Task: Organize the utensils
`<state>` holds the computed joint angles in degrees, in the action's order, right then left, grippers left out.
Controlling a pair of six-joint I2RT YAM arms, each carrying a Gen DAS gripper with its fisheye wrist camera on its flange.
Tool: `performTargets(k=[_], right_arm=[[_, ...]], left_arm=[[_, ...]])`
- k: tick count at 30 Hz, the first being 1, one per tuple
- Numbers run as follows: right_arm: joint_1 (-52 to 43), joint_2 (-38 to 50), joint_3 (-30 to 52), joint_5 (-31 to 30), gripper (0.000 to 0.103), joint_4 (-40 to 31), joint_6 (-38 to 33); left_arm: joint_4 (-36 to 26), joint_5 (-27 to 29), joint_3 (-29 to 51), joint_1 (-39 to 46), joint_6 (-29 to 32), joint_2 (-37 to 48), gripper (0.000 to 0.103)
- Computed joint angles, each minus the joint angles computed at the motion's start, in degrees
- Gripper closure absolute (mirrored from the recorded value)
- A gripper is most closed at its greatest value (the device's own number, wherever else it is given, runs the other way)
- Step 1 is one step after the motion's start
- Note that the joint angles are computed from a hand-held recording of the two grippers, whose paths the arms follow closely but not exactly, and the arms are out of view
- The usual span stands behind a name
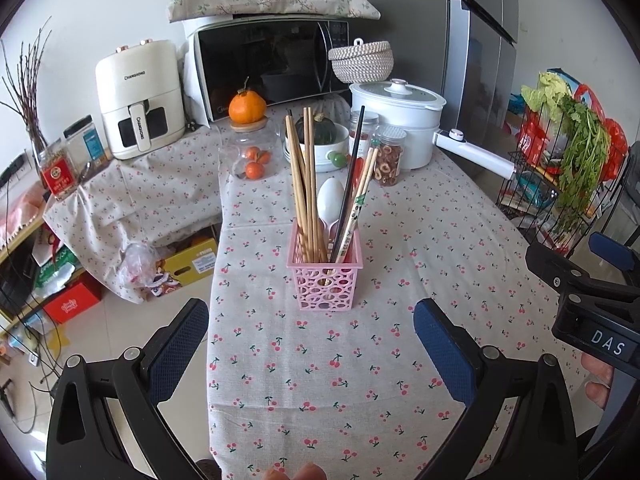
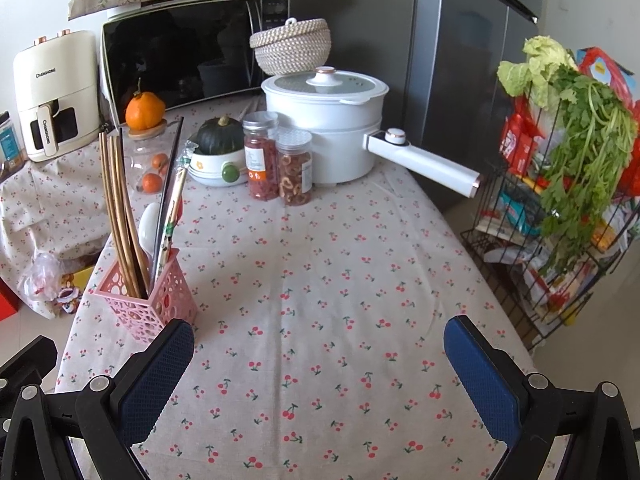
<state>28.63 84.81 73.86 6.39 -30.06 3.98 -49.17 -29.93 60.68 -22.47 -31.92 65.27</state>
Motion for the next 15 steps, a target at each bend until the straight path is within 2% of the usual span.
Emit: performTargets(k=[15], right_arm=[[0.4,0.6,0.0,0.2,0.0,0.0,0.3]], left_arm=[[-0.2,0.0,0.1,-0.2,-0.4,-0.1,0.0]])
